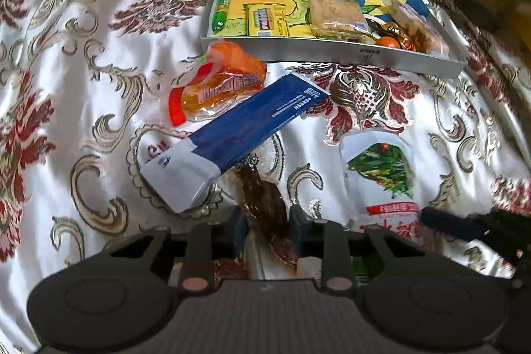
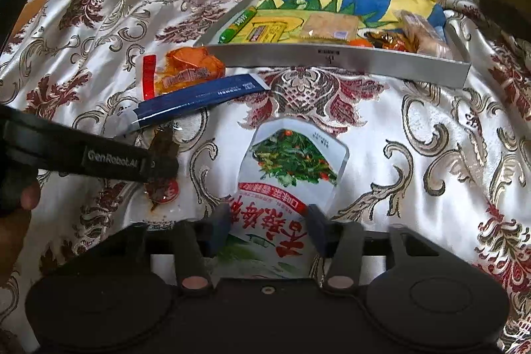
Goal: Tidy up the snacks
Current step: 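Lift the jerky stick and vegetable bag off the bedspread with both grippers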
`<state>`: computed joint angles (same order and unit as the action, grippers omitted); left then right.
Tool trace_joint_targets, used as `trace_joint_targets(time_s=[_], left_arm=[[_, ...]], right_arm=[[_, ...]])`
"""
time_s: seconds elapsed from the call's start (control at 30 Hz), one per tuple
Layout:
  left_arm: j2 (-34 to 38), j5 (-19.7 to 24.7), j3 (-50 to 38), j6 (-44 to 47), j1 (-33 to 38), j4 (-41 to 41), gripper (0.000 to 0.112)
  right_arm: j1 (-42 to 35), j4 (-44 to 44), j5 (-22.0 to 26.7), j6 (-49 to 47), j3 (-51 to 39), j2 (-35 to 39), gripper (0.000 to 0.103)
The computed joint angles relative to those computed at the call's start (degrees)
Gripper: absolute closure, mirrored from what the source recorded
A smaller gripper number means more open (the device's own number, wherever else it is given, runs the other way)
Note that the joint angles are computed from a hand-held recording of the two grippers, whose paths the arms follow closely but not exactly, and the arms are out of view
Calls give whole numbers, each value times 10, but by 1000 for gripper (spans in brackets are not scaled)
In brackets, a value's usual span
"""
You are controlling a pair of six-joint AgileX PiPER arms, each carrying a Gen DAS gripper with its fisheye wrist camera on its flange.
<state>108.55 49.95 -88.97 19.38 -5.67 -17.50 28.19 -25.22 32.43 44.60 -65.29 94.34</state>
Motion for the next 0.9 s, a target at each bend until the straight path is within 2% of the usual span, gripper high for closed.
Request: trace_joint_targets(time_s=[0.07,0.1,0.17,0.27,0.3,0.33,0.4,0.47,0.53,0.6,0.7,0.77,0.87,0.9], left_arm=[[-5,10,1,1,3,-8,86],[-9,10,4,1,4,-10,86],[-19,11,11,6,8,-18,88],[-32,23,15,8,17,-37,92],[-36,24,17,11,20,-44,93],[-37,26,19,15,22,-50,94],[-33,30,16,12,22,-49,94],[-25,28,12,16,21,-49,92],[-12,33,1,9,19,-46,88],[0,43,-10,0,19,-45,83],[3,44,-7,10,20,-56,69],[5,36,-2,13,15,-53,65],[10,20,4,0,-2,-16,66],[8,15,8,-6,-6,-4,69]], right_arm=[[19,-40,10,20,3,-6,80],[33,-74,19,35,5,-10,103],[57,-126,43,54,7,-11,103],[53,-106,37,29,16,-17,103],[44,-88,26,26,21,-21,94],[36,-81,17,45,27,-26,67],[3,-4,-4,26,30,-32,42],[-38,100,-47,-24,47,-41,43],[-54,147,-54,-39,45,-36,38],[-48,114,-46,-8,38,-25,38],[-33,86,-45,6,32,-11,29],[-20,65,-40,13,23,1,27],[0,13,-27,36,13,17,35],[1,15,-30,27,13,18,43]])
